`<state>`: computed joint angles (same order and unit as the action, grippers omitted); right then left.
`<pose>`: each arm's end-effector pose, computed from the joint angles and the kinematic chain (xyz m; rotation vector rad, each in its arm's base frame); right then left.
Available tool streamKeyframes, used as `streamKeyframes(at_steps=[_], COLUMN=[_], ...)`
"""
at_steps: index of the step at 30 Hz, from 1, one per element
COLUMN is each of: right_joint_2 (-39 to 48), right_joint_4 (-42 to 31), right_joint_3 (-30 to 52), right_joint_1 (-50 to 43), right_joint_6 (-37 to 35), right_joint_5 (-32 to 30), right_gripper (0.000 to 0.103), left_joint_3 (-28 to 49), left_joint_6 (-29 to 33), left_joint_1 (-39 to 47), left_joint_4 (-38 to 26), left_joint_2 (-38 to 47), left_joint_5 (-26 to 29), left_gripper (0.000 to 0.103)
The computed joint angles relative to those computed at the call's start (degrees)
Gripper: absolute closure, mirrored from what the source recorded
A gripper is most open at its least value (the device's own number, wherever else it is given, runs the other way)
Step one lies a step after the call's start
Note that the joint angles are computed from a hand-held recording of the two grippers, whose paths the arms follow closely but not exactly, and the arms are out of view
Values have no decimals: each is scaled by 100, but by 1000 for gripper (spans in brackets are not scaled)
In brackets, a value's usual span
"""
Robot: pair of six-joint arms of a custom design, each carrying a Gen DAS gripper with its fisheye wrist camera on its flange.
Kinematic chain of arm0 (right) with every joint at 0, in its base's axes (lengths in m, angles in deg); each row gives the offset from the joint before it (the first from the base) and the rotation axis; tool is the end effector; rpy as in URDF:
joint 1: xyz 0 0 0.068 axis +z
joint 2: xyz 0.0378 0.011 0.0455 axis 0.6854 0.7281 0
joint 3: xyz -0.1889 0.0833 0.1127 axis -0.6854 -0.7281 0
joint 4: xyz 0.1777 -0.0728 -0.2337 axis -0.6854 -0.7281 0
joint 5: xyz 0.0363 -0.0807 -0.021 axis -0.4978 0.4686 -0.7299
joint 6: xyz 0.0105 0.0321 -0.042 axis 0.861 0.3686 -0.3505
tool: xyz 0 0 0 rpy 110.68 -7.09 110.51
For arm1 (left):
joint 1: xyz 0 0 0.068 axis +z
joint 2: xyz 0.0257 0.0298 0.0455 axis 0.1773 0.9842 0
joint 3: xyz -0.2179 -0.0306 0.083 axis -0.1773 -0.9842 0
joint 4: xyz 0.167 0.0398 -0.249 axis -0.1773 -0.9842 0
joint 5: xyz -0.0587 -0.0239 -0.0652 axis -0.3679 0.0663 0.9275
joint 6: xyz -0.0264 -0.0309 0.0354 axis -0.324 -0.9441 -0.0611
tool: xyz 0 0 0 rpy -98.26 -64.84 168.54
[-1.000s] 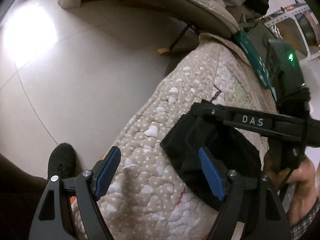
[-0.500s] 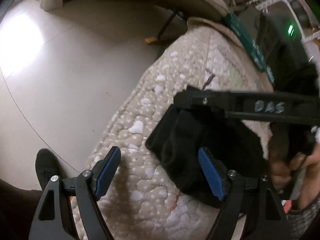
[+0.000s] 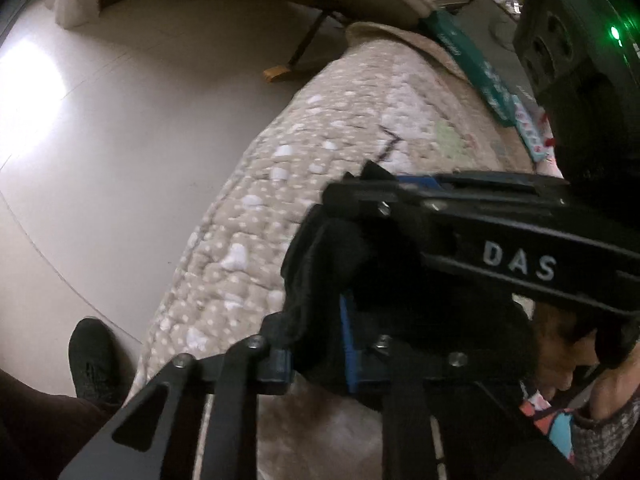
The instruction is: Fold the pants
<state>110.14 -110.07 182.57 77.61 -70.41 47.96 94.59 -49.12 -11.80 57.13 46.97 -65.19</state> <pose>0.3984 0.2806 0.2503 -1.1951 2.7559 0.3364 0.2678 -0.1185 0.1844 -0.4309 2.6140 -0.7872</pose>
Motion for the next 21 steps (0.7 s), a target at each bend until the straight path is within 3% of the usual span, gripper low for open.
streamKeyframes(at_steps=[9,17,21], right_joint_2=[-1533,-2702,-3379], right_joint_4=[637,1000,1151], right_joint_3=[-1524,-2582,-3335], right_joint_1=[118,-108,-497], right_joint_6=[214,341,367], right_joint_5=[384,341,195], right_gripper=[87,87,87], left_joint_3=[236,769,1222], left_joint_6=[-5,-69,-88], left_joint_1=[-424,-915,-1414], left_joint_4=[-429,-782,-774], left_joint_2=[-578,-551,-153], left_joint_5=[-388,-758,-978], left_gripper=[87,87,87])
